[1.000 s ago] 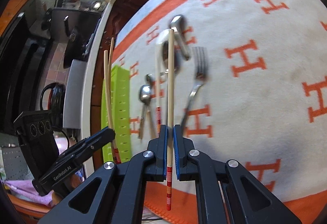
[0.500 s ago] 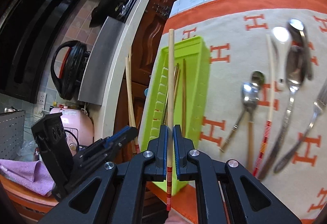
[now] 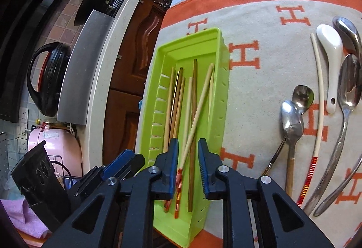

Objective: Organize utensils
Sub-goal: 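Lower both grippers' chopsticks into the green tray and open both grippers, then close the left gripper on the white red-striped chopstick in the row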

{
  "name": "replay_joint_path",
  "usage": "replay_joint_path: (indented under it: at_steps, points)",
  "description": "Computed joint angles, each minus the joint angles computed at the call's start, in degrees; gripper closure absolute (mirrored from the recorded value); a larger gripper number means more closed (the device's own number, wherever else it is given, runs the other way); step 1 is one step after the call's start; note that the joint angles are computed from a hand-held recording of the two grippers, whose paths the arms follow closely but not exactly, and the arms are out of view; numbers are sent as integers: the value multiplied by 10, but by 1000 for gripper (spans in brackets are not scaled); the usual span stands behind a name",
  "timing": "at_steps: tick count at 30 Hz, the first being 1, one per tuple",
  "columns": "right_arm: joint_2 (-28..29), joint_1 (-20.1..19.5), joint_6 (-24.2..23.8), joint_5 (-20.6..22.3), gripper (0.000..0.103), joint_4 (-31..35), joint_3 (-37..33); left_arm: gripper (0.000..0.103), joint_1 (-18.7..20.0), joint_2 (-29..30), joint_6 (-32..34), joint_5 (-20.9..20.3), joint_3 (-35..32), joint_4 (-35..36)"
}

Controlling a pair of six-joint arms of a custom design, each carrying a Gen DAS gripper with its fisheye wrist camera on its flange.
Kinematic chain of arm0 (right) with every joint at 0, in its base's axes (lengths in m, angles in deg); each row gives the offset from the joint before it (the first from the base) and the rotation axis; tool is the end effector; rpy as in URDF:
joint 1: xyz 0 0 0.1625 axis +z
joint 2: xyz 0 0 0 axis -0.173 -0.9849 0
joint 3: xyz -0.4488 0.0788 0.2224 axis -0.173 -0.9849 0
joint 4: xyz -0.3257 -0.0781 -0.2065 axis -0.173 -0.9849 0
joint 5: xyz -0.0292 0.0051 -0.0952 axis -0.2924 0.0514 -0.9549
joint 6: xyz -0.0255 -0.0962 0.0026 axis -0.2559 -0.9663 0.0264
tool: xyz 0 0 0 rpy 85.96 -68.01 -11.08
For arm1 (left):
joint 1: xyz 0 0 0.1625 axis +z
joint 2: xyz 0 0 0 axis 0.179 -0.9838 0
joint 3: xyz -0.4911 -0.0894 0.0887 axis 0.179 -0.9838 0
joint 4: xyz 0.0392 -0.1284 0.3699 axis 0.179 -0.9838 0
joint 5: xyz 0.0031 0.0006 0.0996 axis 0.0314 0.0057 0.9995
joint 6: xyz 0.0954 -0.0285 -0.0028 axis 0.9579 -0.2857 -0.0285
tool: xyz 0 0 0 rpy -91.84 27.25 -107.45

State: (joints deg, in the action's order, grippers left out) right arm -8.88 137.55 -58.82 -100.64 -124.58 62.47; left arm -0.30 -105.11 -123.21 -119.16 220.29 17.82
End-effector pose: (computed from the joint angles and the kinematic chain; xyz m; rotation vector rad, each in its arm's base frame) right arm 0.4206 -0.3435 -0.0193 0.2976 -3.0287 0.0390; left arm -0.1112 -0.2115 0.3501 -0.0420 2.3368 -0.6705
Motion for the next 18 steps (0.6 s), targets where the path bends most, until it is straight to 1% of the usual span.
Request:
replay_joint_path:
  at_steps: [3,4,6,7,11,15,17,18]
  points:
    - [-12,1,-8,-3,84,-1,10,71,-7,2,-7,-1,1,-4]
    - [-15,3,-10,-6,84,-1,12,63,-10,3,-10,-3,1,-2]
    - [-32,7,-9,-7,84,3,26,53,-22,7,-21,-5,2,3]
    - [-36,7,-10,-7,84,3,30,51,-27,9,-26,-5,1,7]
    - [-52,6,-11,1,84,1,52,50,-42,19,-41,-12,0,15]
    - [-65,4,-9,7,84,-14,72,49,-49,21,-51,-23,2,16]
    - [-72,2,-7,11,84,-21,82,46,-53,21,-55,-29,3,15]
    - [-76,0,-7,16,84,-25,89,41,-56,23,-58,-33,4,15]
